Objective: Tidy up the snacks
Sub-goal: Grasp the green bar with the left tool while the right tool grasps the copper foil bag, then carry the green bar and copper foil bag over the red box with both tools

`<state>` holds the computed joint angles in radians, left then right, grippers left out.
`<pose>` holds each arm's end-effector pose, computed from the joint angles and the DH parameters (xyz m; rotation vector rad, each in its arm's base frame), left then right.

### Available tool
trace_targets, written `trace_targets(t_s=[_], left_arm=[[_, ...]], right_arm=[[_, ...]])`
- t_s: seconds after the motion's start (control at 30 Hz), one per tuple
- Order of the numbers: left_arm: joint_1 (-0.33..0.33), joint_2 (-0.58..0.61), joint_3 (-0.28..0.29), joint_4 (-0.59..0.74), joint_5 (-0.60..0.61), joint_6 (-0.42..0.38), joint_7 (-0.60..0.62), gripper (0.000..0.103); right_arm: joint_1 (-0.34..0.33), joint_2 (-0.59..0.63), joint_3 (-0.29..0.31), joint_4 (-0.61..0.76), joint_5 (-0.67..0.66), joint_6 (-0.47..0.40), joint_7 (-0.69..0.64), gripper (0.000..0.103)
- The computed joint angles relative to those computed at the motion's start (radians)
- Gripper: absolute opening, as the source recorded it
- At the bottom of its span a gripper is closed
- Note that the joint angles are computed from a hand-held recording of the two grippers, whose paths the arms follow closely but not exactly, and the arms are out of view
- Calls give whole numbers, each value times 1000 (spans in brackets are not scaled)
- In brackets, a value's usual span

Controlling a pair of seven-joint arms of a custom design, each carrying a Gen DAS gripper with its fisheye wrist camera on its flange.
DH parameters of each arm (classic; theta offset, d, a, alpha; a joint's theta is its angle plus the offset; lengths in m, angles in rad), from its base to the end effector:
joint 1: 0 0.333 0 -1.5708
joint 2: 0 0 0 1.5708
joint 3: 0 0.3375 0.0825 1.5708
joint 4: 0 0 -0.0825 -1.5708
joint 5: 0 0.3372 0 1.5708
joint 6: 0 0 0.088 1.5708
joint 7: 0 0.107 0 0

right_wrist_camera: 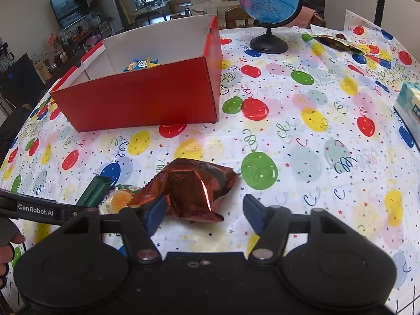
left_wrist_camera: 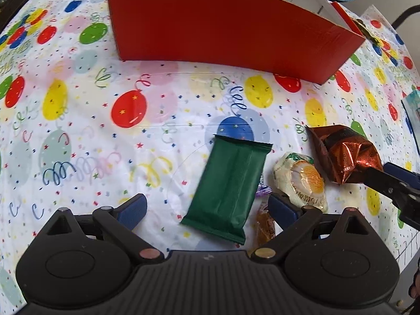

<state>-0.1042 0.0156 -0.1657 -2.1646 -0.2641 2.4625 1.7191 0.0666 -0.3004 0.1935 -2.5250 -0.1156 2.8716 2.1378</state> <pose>0.5069 -0.1395 0.4656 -1.8936 2.4013 -0.5247 0.4145 0.1234 0.5046 -1.6217 1.9737 -0.4584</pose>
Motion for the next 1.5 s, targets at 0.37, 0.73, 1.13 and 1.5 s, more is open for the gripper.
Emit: trace_targets(t_s=[0.37,0.73,1.13,1.5], left_arm=[[-3,1,-5,-3,21,31,-1,78],[10,1,6,6,22,32,-19,45],[19,-33,19,-10,14,42,-42,44],[11,-96,41,-27,-33,26,-18,44]], right_arm=[[19,30,-22,23,27,-10,-28,40],[2,24,-6,26,-20,-18,25,17],[-7,-28,20,16,-46,-31,90,7],[-15,-100,44,3,-35,-40,114,6]])
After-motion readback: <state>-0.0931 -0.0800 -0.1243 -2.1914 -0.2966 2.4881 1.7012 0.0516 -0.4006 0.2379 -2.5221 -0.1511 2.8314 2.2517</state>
